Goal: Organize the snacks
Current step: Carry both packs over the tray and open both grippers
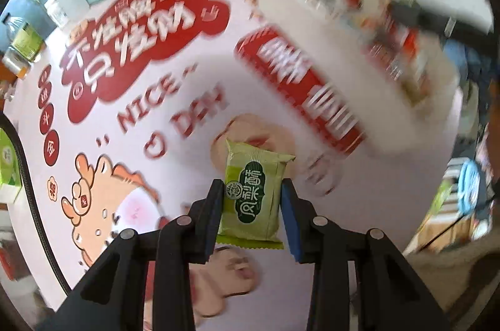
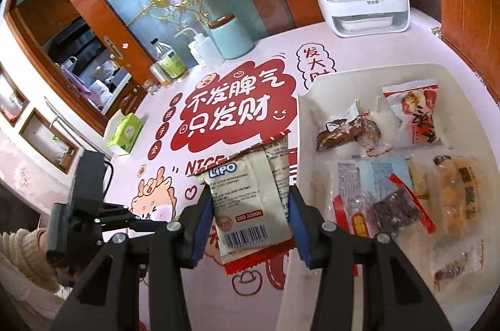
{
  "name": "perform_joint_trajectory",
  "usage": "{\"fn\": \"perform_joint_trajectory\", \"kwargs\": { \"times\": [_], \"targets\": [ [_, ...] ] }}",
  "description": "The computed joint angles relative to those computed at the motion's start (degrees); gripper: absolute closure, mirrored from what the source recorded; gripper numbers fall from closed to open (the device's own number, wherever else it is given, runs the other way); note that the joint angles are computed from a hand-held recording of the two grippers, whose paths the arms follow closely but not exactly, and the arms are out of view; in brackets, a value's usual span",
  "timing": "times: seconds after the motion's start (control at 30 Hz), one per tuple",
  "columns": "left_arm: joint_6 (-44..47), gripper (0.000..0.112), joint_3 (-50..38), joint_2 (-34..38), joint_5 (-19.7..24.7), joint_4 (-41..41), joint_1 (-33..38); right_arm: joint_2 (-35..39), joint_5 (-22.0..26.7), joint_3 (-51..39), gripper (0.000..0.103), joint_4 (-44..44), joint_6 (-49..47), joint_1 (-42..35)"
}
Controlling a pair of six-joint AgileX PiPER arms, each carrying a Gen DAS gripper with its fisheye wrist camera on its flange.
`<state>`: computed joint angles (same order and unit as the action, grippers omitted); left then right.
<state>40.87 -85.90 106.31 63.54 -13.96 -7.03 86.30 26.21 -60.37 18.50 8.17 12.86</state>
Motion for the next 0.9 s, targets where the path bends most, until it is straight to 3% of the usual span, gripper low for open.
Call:
{"fn": "perform_joint_trajectory", "kwargs": {
  "times": [0.13,0.3,0.5,0.7,0.83,0.9],
  "targets": [
    [-9.52,0.078,-2.51,-2.99,-2.07,-1.24,-6.2,-4.7,3.0,1.69,0.057,-3.22,1.36,-1.28],
    [-25.44,0.078,-7.11,-3.49,-8.29,6.02,-17.28,-9.53,8.54,1.39,0.057,-14.05,7.34,-3.92],
    [-41.22,0.078,-15.19,1.2,-7.98,13.04,-25.76,-10.72,13.15,-0.75,0.057,-15.7,3.4,-10.34],
    [-51.04,0.075,-19.66,5.17,-6.54,17.6,-28.65,-9.35,15.32,-3.44,0.054,-12.75,-4.11,-15.91],
    [-57.01,0.028,-18.92,4.95,-6.17,20.6,-28.96,-7.66,16.61,-4.76,0.046,-11.8,-5.65,-18.43],
    [-58.33,0.023,-16.15,3.2,-8.02,19.88,-28.3,-7.05,17.58,-5.34,0.045,-8.37,-9.1,-20.82]
  ]
}}
